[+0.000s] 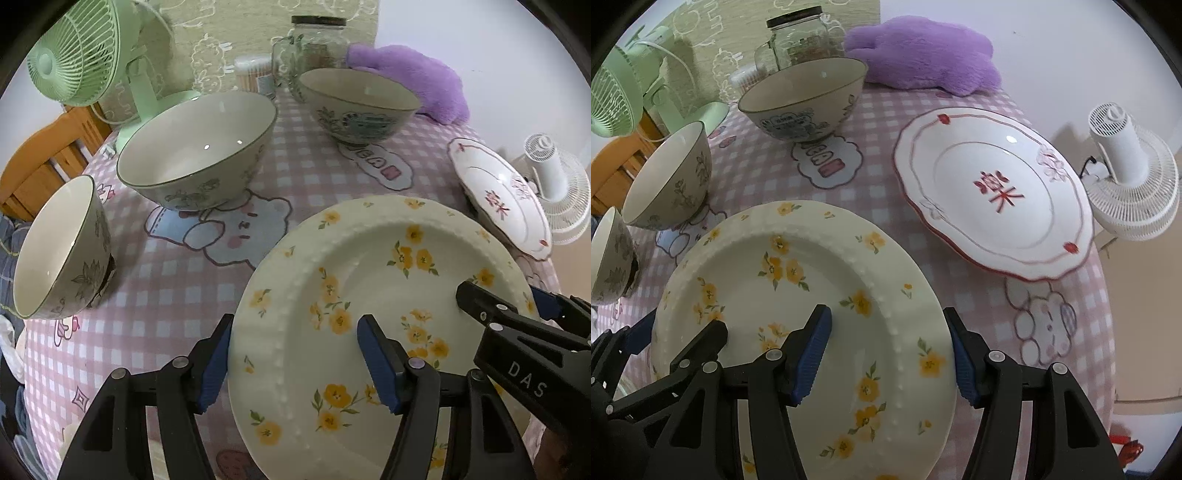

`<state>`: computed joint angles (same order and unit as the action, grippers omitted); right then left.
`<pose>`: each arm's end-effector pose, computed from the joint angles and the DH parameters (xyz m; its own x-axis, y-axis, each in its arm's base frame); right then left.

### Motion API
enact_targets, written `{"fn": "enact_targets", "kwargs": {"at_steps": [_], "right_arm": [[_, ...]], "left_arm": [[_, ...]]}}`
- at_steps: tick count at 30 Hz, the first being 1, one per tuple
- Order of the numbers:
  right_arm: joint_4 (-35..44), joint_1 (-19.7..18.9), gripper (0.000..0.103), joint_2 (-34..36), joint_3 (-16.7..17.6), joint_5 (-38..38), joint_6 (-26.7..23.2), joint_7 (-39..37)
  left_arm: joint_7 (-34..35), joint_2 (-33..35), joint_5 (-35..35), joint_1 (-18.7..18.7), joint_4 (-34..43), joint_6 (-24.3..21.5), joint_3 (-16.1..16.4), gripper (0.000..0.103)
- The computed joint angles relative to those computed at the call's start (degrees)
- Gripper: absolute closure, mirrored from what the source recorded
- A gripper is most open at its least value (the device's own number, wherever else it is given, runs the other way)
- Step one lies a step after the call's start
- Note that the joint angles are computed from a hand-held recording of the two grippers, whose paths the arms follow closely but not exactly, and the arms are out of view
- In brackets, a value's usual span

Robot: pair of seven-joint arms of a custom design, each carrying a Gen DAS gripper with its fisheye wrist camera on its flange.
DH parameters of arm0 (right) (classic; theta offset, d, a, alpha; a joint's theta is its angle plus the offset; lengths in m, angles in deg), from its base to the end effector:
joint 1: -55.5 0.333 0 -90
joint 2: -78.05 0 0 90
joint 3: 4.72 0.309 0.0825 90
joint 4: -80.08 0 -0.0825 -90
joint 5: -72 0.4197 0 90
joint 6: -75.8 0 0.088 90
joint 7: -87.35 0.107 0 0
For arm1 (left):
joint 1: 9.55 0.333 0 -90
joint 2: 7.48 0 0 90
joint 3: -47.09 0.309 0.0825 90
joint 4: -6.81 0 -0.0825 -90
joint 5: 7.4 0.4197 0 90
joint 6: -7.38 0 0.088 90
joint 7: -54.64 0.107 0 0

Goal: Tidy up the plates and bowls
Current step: 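Lower the deep plate with both grippers onto the scalloped plate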

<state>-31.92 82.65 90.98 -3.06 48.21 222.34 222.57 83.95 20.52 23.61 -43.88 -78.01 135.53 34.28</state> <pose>0.5771 0.3232 0.3751 0.0146 -0.9999 0.0070 -0.8926 -0.0162 -0.4506 0.5413 -0.5207 0.4101 -0.0021 -1.0000 0.0074 -0.8951 -0.0015 -0.4458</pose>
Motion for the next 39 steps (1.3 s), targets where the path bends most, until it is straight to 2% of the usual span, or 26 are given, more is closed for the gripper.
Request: {"fn": "enact_targets", "kwargs": {"at_steps": [11, 27, 39], "right_arm": [[-5.64, -0.49, 0.039, -6.47, 1.79, -2.91, -0.13, 5.56], [-10.39, -1.09, 0.039, -15.09, 7.86, -6.79, -4.07, 13.05], [-10.04, 1.41, 0.039, -15.66, 11.19, -6.8, -7.56, 17.0]], "left_arm": [[-2.8, -4.96, 2.94, -0.9, -3.91, -0.44, -0.4, 0.036], [-5.24, -17.89, 2.14, 3.03, -18.06, 4.63, -4.0, 0.036], [-5.5, -28.32, -1.56, 6.53, -30.86, 8.09, -5.95, 0.036]]}}
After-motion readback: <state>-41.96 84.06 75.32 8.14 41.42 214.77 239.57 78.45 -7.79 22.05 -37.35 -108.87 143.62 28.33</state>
